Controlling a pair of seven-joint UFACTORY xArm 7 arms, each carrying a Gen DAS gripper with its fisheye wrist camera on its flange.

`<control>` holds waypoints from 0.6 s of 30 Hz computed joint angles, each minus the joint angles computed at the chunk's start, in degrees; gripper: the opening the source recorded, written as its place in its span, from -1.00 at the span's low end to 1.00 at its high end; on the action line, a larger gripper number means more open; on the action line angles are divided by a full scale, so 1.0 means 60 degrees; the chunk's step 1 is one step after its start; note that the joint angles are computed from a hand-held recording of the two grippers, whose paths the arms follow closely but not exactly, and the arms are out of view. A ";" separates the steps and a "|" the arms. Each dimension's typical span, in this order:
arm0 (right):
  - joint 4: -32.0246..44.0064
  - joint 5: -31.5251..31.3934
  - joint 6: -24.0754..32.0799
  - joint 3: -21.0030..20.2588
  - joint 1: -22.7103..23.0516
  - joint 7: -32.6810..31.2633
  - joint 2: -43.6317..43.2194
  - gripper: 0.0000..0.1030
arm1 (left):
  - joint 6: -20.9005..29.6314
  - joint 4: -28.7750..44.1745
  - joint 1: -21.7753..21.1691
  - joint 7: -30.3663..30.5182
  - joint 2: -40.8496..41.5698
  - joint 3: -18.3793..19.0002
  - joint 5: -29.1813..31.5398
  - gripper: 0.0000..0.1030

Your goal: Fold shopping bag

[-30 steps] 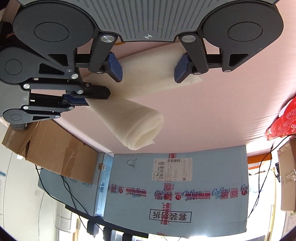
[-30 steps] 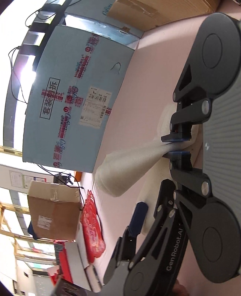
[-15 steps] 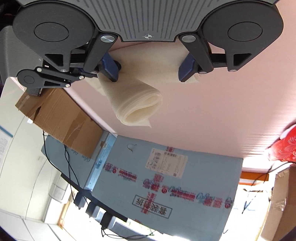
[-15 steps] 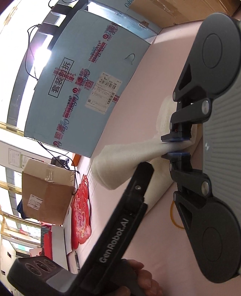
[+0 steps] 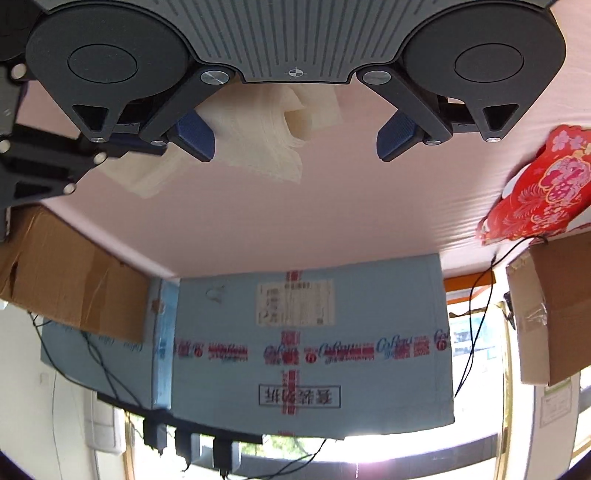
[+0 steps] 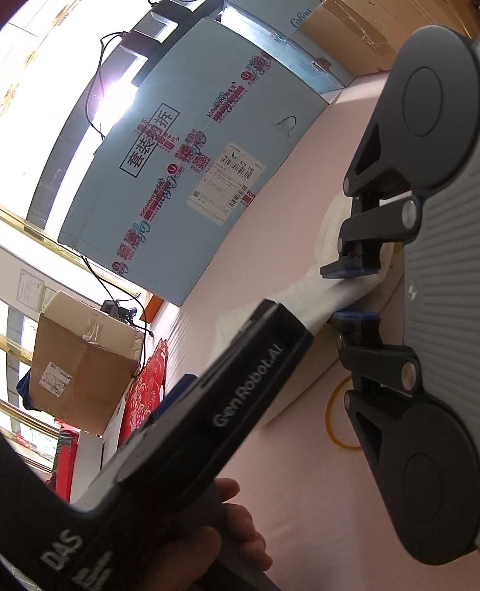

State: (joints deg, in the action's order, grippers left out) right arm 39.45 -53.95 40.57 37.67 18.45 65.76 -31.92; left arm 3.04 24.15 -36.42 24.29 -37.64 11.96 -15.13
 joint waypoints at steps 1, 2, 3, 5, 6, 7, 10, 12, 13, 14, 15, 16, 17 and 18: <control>-0.0153 0.0158 -0.0162 -0.0202 0.0168 -0.0002 -0.0219 -0.11 | 0.0117 -0.0004 0.0049 0.0010 -0.0042 0.0014 0.0022 0.86; -0.0338 0.0364 -0.0399 -0.0426 0.0329 -0.0018 -0.0478 0.03 | 0.0239 -0.0007 0.0138 0.0028 -0.0070 -0.0021 0.0058 0.86; -0.0631 0.0687 -0.0858 -0.0801 0.0559 -0.0052 -0.0843 0.25 | 0.0377 -0.0007 0.0241 0.0055 -0.0096 -0.0070 0.0095 0.87; -0.1182 0.1233 -0.1673 -0.1303 0.0748 -0.0054 -0.1577 0.30 | 0.0604 0.0004 0.0280 0.0181 -0.0136 -0.0041 0.0069 0.87; -0.1441 0.1456 -0.2030 -0.1505 0.0791 -0.0024 -0.1934 0.30 | 0.0656 0.0013 0.0241 0.0247 -0.0146 0.0015 -0.0003 0.87; -0.1690 0.1677 -0.2320 -0.1684 0.0818 0.0031 -0.2300 0.30 | 0.0737 0.0042 0.0211 0.0303 -0.0140 0.0072 -0.0083 0.87; -0.2129 0.2165 -0.2780 -0.1841 0.0489 0.0296 -0.2983 0.27 | 0.0868 0.0117 0.0236 0.0452 -0.0072 0.0064 -0.0275 0.87; -0.2352 0.2514 -0.3224 -0.2113 0.0370 0.0228 -0.3090 0.10 | 0.0898 0.0135 0.0255 0.0567 -0.0081 0.0045 -0.0377 0.87; -0.2436 0.2681 -0.3383 -0.2199 0.0296 0.0198 -0.3135 -0.04 | 0.0919 0.0154 0.0270 0.0622 -0.0071 0.0034 -0.0415 0.87; -0.2452 0.2809 -0.3365 -0.2105 0.0150 0.0210 -0.3190 -0.14 | 0.0906 0.0154 0.0289 0.0682 -0.0073 0.0002 -0.0441 0.87; -0.2466 0.2937 -0.3346 -0.2011 0.0005 0.0222 -0.3244 -0.37 | 0.0875 0.0142 0.0301 0.0743 -0.0084 -0.0030 -0.0457 0.87; -0.2504 0.3050 -0.3394 -0.1920 -0.0161 0.0268 -0.3337 -0.52 | 0.0853 0.0135 0.0330 0.0793 -0.0080 -0.0086 -0.0448 0.87; -0.2607 0.3114 -0.3671 -0.1863 -0.0368 0.0367 -0.3514 -0.54 | 0.0849 0.0150 0.0344 0.0823 -0.0055 -0.0125 -0.0451 0.87; -0.2657 0.3175 -0.3917 -0.1889 -0.0464 0.0266 -0.3531 -0.55 | 0.0849 0.0174 0.0343 0.0847 -0.0021 -0.0146 -0.0464 0.87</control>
State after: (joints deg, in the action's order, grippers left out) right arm 23.51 -34.90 17.07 26.34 15.67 67.36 -53.11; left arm 8.13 25.19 -34.37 29.37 -37.76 11.08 -17.92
